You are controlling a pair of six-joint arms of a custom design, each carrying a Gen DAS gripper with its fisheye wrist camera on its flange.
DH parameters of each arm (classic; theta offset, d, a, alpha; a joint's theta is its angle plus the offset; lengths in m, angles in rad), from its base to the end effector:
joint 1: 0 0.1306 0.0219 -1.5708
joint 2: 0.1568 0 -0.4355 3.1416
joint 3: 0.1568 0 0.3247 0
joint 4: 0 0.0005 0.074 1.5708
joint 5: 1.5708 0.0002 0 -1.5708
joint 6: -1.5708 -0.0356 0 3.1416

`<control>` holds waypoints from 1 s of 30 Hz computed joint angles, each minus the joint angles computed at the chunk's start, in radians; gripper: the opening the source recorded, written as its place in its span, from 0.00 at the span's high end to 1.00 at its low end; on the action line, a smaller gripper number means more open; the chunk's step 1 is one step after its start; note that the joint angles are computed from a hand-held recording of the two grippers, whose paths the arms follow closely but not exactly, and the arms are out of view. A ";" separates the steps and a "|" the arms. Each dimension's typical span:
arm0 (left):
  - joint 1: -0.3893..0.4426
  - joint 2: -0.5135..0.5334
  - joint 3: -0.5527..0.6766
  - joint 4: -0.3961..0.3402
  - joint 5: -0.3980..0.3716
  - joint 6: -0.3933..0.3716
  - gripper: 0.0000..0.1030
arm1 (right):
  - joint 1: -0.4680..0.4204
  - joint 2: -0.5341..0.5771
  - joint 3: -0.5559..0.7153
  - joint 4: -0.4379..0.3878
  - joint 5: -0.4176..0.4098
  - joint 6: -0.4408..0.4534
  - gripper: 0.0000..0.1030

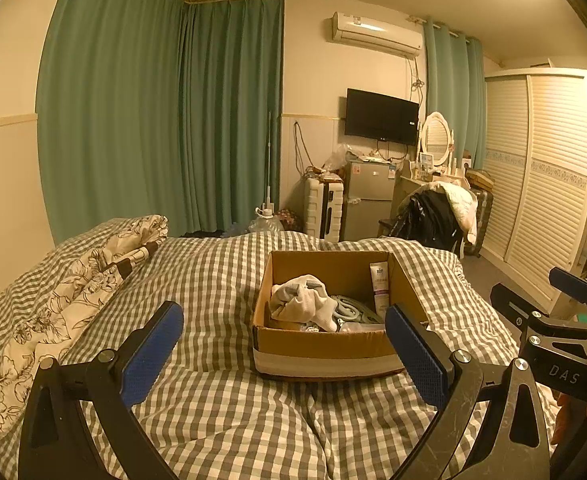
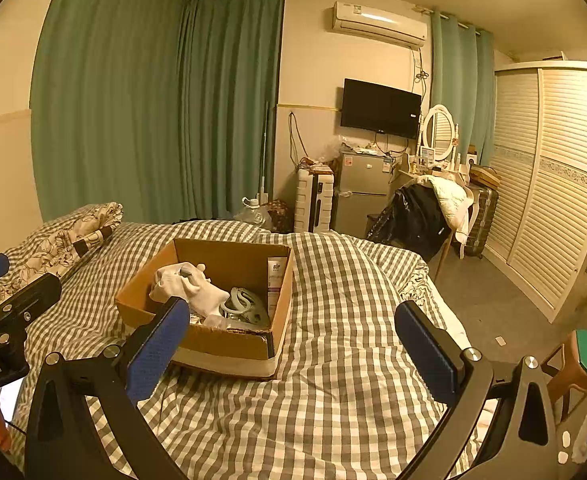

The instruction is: Organize objects

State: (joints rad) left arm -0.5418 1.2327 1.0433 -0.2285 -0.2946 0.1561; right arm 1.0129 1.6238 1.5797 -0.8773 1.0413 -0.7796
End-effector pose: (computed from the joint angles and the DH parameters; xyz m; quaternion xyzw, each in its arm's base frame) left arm 0.3143 -0.1777 0.4538 0.0804 0.8293 -0.0687 0.5487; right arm 0.2872 0.4012 0.4689 0.0619 0.8350 -0.0783 0.5410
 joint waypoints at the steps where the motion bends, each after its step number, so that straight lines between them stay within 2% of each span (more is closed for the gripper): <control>1: 0.001 0.000 0.000 -0.003 0.001 0.001 0.00 | 0.000 0.000 0.000 -0.002 0.000 -0.001 0.00; 30: 0.000 -0.009 -0.004 -0.010 0.006 0.007 0.00 | 0.004 0.004 -0.002 -0.025 -0.013 -0.016 0.00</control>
State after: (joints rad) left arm -0.5419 1.2235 1.0392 -0.2387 -0.2889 0.1631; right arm 1.0170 1.6279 1.5774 -0.9023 1.0280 -0.7960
